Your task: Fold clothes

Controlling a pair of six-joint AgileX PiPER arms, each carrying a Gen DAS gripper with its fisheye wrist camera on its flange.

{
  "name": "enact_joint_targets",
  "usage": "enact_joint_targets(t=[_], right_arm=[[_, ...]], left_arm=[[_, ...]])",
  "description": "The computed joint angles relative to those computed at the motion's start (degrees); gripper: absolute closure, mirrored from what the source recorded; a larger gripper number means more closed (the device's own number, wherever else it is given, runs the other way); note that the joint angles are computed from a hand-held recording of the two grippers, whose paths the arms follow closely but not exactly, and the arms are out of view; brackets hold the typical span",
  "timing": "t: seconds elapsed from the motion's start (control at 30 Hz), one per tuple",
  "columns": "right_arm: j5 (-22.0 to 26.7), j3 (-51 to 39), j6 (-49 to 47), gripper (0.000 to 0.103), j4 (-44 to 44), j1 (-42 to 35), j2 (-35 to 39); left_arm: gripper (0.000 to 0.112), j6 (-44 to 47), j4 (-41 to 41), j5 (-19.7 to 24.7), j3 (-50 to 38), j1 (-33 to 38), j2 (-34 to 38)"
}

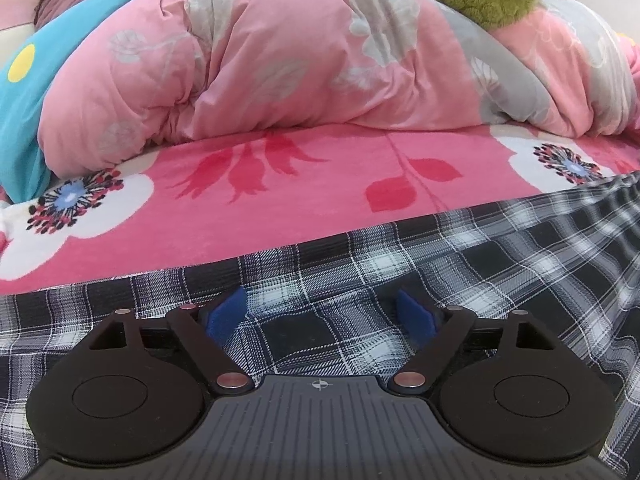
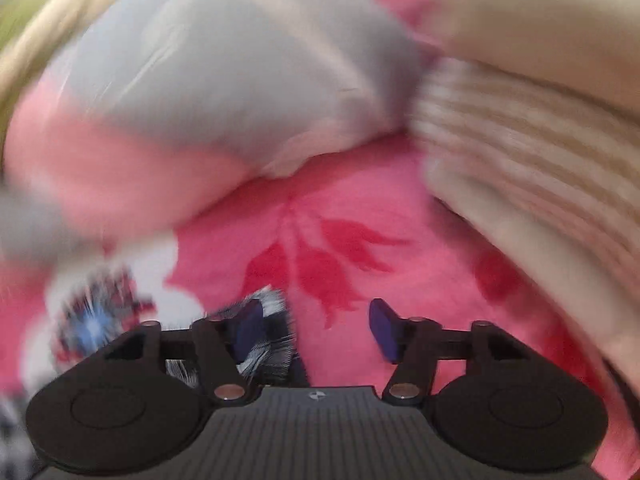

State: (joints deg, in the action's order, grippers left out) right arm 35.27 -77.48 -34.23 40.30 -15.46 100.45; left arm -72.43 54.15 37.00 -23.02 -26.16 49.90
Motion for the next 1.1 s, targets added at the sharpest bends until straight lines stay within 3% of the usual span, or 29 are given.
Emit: enact_joint_targets(t=[0.1, 0.2, 0.33, 0.5, 0.67, 0.7, 0.73, 0.77, 0.8, 1.1], right_arm=[[6.59, 1.86, -2.14, 0.041, 7.58, -5.89, -4.19], [21.05, 6.7, -8.08, 0.041, 16.42, -13.48, -9.44], [32.23, 14.96, -8.96, 0.044, 15.88, -18.19, -16.43], [32.88, 20.26, -5.88, 0.052, 12.72, -16.66, -17.33], [28.95, 22.82, -3.29, 0.057, 11.61, -12.73, -16.85], [28.48, 23.46, -4.64, 0.065, 12.2, -12.52, -16.92], [28.26, 23.91, -6.32, 0.085, 13.25, -12.36, -16.75], [28.49, 24.58, -8.49, 0.096, 14.72, -12.85, -16.82], [28.84, 25.28, -10.72, 0.1, 16.22, -13.43, -16.92], [25.75, 24.15, -14.67, 0.101, 14.53, -20.22, -23.21]], left_arm=[[0.027, -0.11, 0.06, 0.27, -0.07, -0.1, 0.08], [0.026, -0.69, 0.5, 0.84, -0.15, -0.54, 0.33], [0.025, -1.08, 0.78, 1.32, -0.21, -0.87, 0.52], [0.025, -1.12, 0.6, 1.16, -0.17, -0.71, 0.42], [0.025, -0.74, 0.15, 0.04, 0.2, 0.24, 0.11], [0.025, -0.63, 0.03, -0.22, 0.26, 0.46, 0.06], [0.024, -0.58, -0.04, -0.54, 0.38, 0.71, -0.02], [0.024, -0.84, 0.12, -0.83, 0.57, 0.89, -0.16], [0.024, -0.81, 0.0, -1.21, 0.75, 1.16, -0.36], [0.024, -0.19, -0.71, -2.33, 0.95, 2.14, -0.72]])
